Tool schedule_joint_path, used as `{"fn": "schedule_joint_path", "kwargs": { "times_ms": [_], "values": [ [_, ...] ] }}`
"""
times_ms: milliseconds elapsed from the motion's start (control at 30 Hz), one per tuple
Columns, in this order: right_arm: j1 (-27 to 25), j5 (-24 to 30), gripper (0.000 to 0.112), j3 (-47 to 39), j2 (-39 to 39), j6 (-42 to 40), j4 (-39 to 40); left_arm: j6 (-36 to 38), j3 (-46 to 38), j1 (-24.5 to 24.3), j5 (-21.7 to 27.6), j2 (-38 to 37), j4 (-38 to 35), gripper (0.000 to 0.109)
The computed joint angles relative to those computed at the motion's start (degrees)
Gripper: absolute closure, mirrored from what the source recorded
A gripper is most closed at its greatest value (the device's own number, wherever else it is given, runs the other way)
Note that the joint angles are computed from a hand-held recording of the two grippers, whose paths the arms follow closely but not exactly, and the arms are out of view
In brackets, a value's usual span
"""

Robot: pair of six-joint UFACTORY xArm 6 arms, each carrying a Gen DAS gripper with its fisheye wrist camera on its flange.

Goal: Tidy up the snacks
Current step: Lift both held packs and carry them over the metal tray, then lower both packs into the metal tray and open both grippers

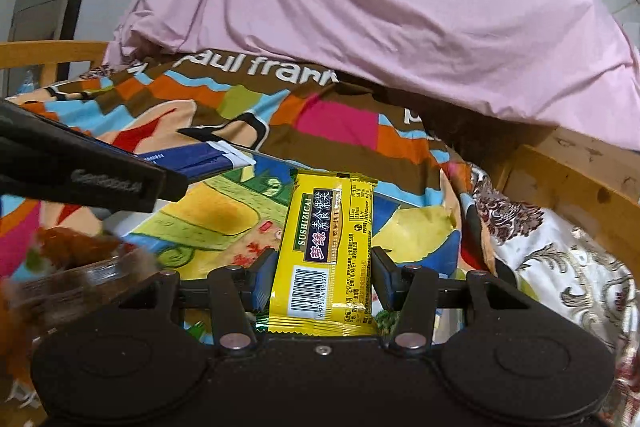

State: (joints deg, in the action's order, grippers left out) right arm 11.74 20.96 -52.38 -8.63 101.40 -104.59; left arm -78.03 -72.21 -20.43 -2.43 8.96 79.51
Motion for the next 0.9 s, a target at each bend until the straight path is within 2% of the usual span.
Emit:
{"fn": "schedule_joint_path", "kwargs": {
  "times_ms": [133, 200, 333, 633, 900],
  "values": [
    [-2.2, -2.2, 0.061, -4.0, 4.7, 3.3, -3.1, 17.8, -5.2, -1.0, 1.4, 7.6, -20.6, 0.068],
    [-2.9, -2.9, 0.06, -5.4, 6.5, 3.8, -3.7, 23.2, -7.8, -1.4, 2.1, 10.9, -27.2, 0.068],
    [-4.7, -5.5, 0.06, -7.9, 10.0, 3.7, -2.8, 26.4, -12.1, -2.0, 4.0, 15.2, -30.2, 0.068],
    [-6.5, -8.6, 0.06, -11.0, 14.7, -0.2, 3.4, 39.6, -15.8, -3.7, 8.7, 19.5, -44.9, 0.068],
    [-6.1, -8.3, 0.06, -11.9, 16.0, -1.9, 4.0, 43.9, -17.0, -4.5, 12.4, 20.6, -49.3, 0.066]
  ]
}}
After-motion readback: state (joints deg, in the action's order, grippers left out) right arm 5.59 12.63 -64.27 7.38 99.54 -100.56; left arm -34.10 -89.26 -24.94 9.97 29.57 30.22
